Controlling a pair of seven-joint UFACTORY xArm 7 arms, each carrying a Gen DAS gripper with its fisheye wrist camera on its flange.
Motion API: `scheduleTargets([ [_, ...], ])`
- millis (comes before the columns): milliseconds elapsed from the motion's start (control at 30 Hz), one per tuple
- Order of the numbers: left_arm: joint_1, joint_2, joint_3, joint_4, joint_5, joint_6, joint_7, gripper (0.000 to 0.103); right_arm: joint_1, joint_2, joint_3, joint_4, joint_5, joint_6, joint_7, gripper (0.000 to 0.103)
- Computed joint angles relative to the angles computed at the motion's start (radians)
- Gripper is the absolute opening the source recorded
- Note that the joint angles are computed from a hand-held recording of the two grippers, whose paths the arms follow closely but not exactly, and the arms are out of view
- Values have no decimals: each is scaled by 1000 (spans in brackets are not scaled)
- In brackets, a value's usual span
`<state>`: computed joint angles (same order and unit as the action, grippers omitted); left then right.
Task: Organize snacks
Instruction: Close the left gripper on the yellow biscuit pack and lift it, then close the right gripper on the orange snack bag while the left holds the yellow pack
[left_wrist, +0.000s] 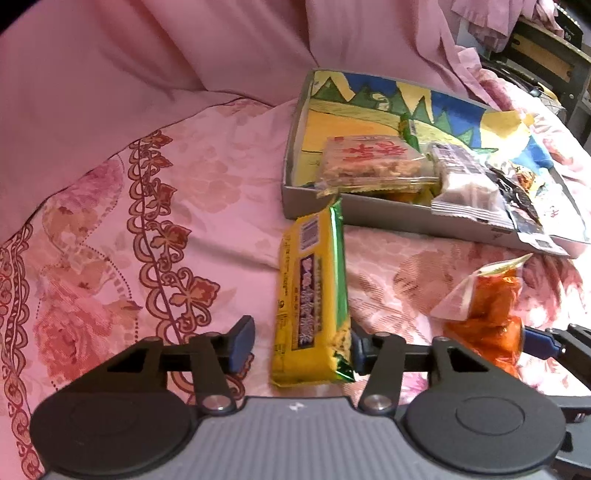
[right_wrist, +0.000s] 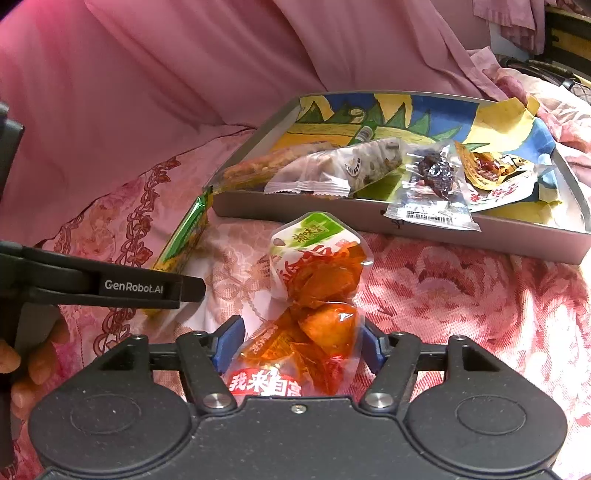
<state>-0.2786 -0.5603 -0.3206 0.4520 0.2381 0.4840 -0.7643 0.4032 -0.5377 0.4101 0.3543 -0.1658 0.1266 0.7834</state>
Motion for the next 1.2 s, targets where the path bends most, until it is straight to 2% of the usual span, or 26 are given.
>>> scheduleTargets([
  [300,10,31,25,4,-17,-47,7,68,-51,20,32,4,-20,-38,31,70],
  [567,36,55,6,16,13,-56,3,81,-79,31,53,9,-35,-51,51,72],
  [700,36,67,1,24,31,-47,6,82,-78,31,52,9,-36,-51,56,72],
  [800,32,65,6,25,34,-41,9,78,-75,29,49,8,-37,-50,56,72],
  [967,20,57,13,27,34,-25,30,57,-75,30,49,10,-40,-48,56,71],
  [1067,13,57,13,29,30,-23,38,52,-84,27,60,12,-50,-40,55,69],
  [1200,-4,53,26,27,5,-25,53,52,-121,20,108,25,-91,-14,63,65],
])
